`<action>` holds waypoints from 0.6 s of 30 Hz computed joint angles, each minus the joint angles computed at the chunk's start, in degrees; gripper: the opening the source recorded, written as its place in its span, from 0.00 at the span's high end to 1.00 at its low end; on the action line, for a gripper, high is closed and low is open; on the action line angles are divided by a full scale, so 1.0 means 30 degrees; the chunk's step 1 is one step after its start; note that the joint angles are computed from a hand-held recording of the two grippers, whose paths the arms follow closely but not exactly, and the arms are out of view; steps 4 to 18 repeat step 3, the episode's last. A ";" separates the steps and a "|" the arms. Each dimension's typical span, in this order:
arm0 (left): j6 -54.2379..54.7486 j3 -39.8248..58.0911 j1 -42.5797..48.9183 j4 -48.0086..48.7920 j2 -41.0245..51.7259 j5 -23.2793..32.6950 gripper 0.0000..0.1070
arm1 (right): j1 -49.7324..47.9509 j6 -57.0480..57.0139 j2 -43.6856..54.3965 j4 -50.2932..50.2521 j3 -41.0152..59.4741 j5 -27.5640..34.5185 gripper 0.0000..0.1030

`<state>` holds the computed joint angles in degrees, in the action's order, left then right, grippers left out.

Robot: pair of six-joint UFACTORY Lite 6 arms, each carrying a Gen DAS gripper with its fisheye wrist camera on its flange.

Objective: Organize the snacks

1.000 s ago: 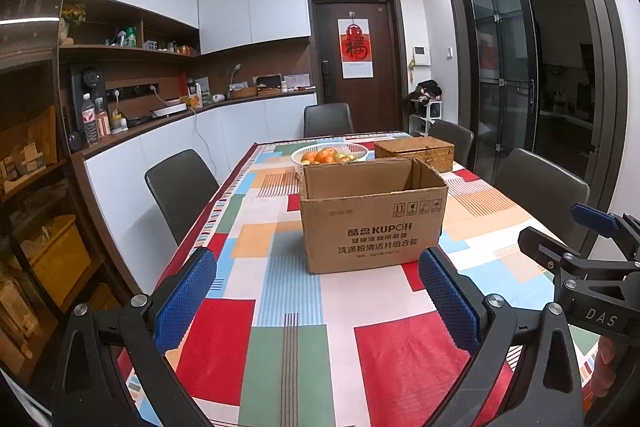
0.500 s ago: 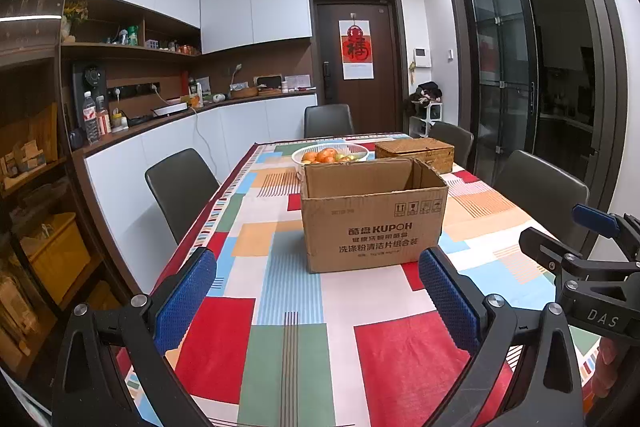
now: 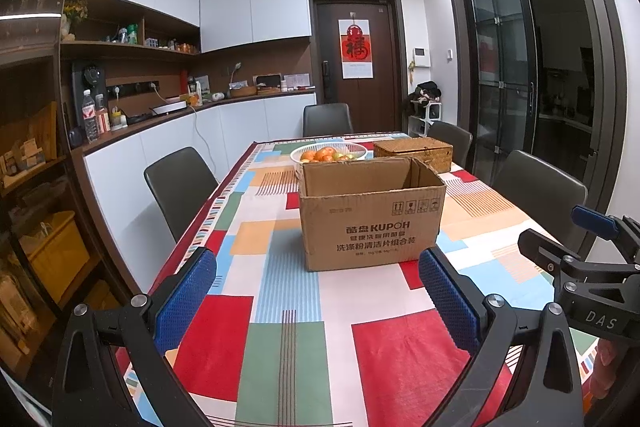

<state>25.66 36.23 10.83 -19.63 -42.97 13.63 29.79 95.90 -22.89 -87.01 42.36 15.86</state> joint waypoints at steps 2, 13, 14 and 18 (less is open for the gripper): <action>0.0186 -0.0005 0.0032 -0.0170 0.0008 -0.0015 0.04 | -0.0150 -0.0001 0.0010 -0.0032 -0.0022 -0.0165 0.10; 0.0192 0.0058 0.0024 -0.0170 0.0121 -0.0034 0.04 | -0.0141 -0.0056 -0.0014 0.0011 -0.0032 -0.0145 0.10; 0.0192 0.0058 0.0024 -0.0170 0.0121 -0.0034 0.04 | -0.0141 -0.0056 -0.0014 0.0011 -0.0032 -0.0145 0.10; 0.0192 0.0058 0.0024 -0.0170 0.0121 -0.0034 0.04 | -0.0141 -0.0056 -0.0014 0.0011 -0.0032 -0.0145 0.10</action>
